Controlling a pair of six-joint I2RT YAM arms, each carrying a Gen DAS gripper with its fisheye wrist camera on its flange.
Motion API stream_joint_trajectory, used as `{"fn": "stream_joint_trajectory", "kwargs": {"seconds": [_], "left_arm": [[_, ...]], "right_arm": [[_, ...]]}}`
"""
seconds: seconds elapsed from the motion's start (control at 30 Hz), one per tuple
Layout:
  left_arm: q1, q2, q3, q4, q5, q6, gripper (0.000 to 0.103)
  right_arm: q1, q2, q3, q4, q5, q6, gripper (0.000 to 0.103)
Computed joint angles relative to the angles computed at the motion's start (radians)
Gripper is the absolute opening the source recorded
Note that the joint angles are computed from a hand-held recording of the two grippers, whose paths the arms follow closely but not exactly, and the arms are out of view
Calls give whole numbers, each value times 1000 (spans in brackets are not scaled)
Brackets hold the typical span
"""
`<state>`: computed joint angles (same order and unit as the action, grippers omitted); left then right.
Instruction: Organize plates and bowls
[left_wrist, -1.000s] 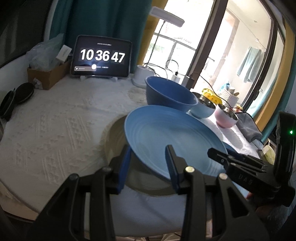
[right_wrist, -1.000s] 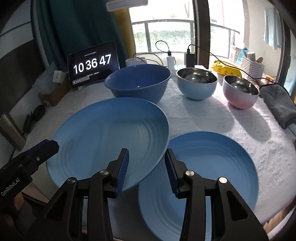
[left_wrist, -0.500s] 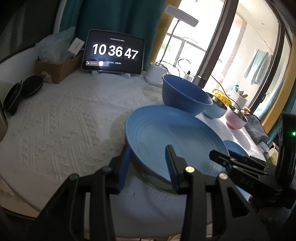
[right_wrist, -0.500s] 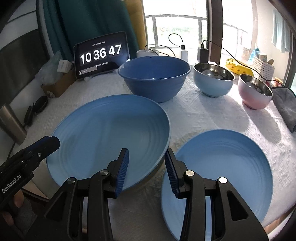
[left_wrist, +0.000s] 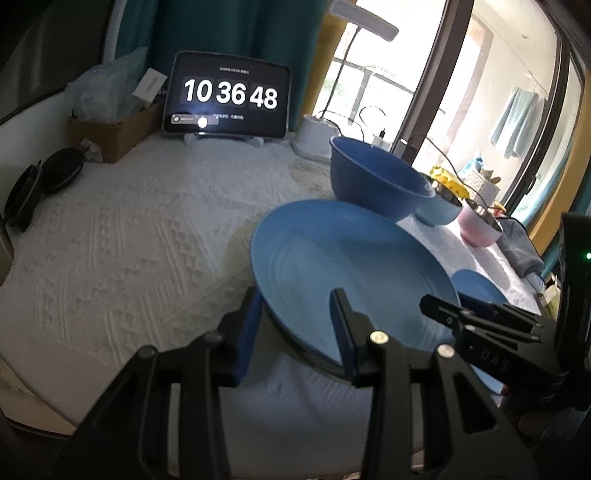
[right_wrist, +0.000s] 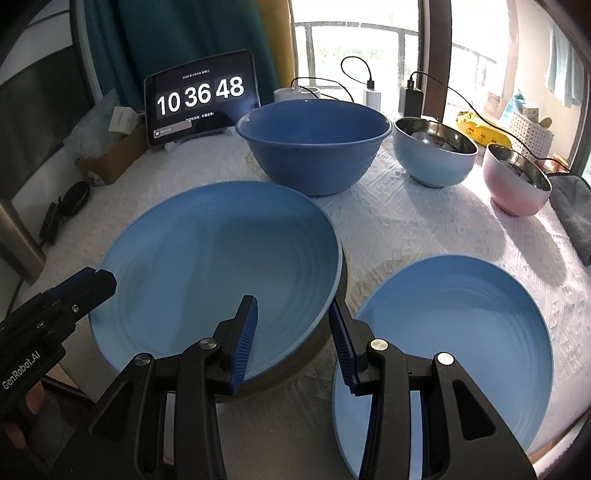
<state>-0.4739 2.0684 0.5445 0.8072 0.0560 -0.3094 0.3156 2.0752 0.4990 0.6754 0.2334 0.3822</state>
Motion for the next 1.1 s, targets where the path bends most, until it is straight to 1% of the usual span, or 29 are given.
{"fn": "stream_joint_trajectory", "kwargs": {"seconds": [0.2, 0.33, 0.43, 0.73, 1.1], "left_arm": [[-8, 18, 19, -25, 0, -2, 39], [-12, 20, 36, -61, 8, -12, 41], [-20, 17, 34, -67, -9, -21, 41], [-20, -9, 3, -45, -29, -49, 43], [-83, -51, -28, -29, -68, -54, 47]], "right_arm": [[-7, 16, 3, 7, -2, 6, 43], [-23, 20, -3, 17, -16, 15, 43], [-36, 17, -15, 29, -27, 17, 43], [-39, -10, -67, 93, -37, 6, 45], [-67, -60, -158, 174, -43, 2, 45]]}}
